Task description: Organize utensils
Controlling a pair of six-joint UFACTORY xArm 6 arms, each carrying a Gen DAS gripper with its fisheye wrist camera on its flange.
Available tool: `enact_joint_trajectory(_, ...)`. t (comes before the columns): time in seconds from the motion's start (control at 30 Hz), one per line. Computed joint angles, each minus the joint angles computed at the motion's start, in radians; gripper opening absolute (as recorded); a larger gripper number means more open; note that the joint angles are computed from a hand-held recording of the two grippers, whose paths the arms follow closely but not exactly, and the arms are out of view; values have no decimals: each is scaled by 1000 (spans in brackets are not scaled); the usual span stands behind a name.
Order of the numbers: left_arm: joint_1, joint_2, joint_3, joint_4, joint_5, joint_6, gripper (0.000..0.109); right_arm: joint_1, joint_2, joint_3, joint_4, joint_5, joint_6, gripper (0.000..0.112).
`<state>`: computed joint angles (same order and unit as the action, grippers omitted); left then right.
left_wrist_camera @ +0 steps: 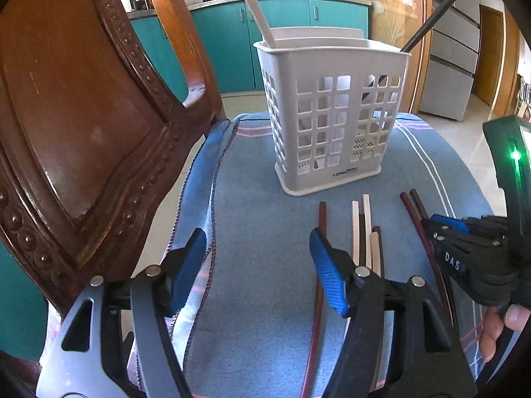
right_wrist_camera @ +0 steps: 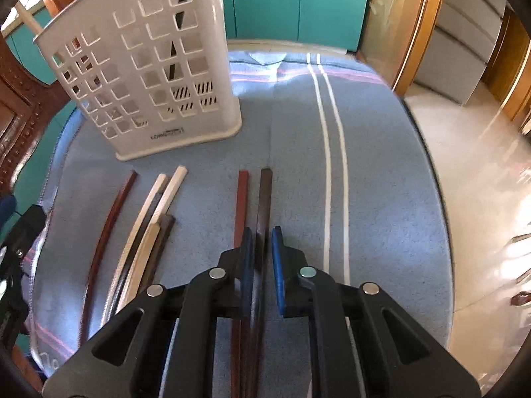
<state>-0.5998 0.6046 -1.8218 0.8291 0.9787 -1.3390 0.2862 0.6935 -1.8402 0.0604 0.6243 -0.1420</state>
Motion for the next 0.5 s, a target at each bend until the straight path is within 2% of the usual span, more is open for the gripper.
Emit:
enact_joint_trajectory(0.13, 4, -1, 9, -10, 1, 11, 66, -4, 5, -20, -4, 25, 45, 13)
enact_joint_trajectory(0.2, 4, 0, 8, -16, 5, 19, 66, -6, 3, -22, -18, 30, 67, 7)
enact_joint_trajectory(0.43, 9, 19, -12, -49, 5, 51, 69, -23, 5, -42, -24, 66, 105, 7)
enact_joint_trajectory(0.5, 17, 18, -6, -68, -23, 65, 70, -34, 6, -50, 26, 77, 77, 7)
